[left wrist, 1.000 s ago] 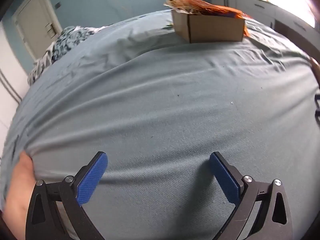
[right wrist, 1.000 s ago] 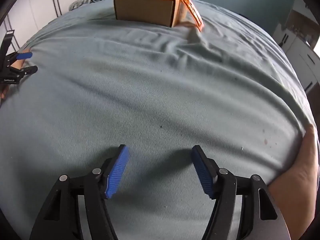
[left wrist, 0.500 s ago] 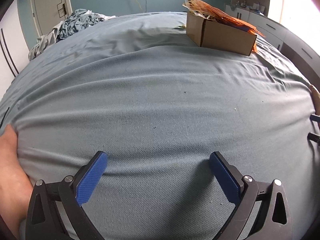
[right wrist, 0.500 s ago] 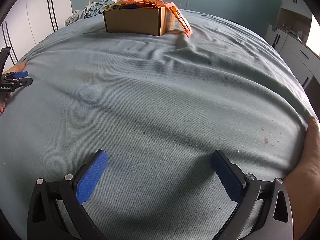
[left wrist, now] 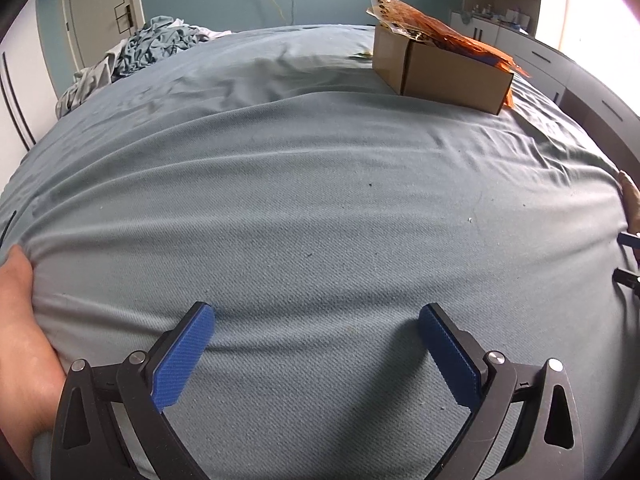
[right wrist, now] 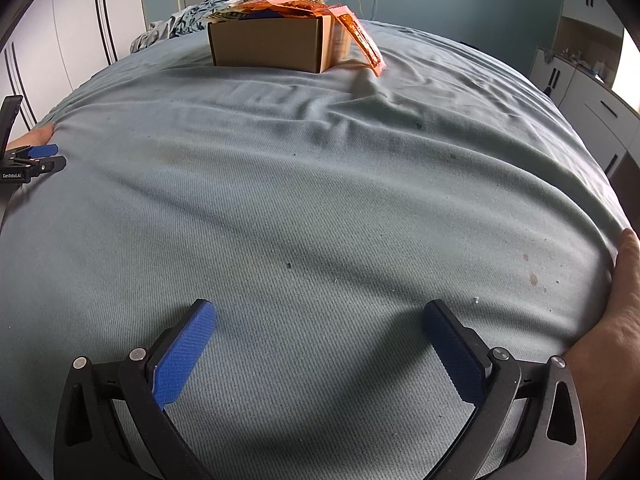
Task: Organize snacks
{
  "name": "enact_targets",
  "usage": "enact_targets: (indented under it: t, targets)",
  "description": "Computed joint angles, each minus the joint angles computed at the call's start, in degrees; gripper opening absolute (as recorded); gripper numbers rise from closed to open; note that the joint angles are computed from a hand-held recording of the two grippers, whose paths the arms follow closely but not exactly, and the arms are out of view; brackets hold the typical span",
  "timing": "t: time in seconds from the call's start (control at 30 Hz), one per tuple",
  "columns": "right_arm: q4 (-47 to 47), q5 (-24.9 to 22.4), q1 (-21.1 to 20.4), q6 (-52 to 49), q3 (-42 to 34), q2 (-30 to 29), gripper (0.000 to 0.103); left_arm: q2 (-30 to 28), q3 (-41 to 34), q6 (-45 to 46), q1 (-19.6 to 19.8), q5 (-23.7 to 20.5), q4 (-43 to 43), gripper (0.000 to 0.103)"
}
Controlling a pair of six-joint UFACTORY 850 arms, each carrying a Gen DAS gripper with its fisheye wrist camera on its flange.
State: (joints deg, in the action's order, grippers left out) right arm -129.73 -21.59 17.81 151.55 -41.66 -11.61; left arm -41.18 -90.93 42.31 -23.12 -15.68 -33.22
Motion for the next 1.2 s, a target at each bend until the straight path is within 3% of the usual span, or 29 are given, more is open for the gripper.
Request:
enact_targets:
  t: [0.47,1.2]
  targets:
    - [-6.42,0.72,-1.13,6.07,0.37,0.04,0.103,-0.18,-0.26,-0.41,0.14,-0.56,-0.05,0.103]
    - [-6.39,0.44,-1.02,6.22,0.42,-0.04,0.103,-0.16,-0.02,-0.89,0.14,-0.54,0.4,0.103]
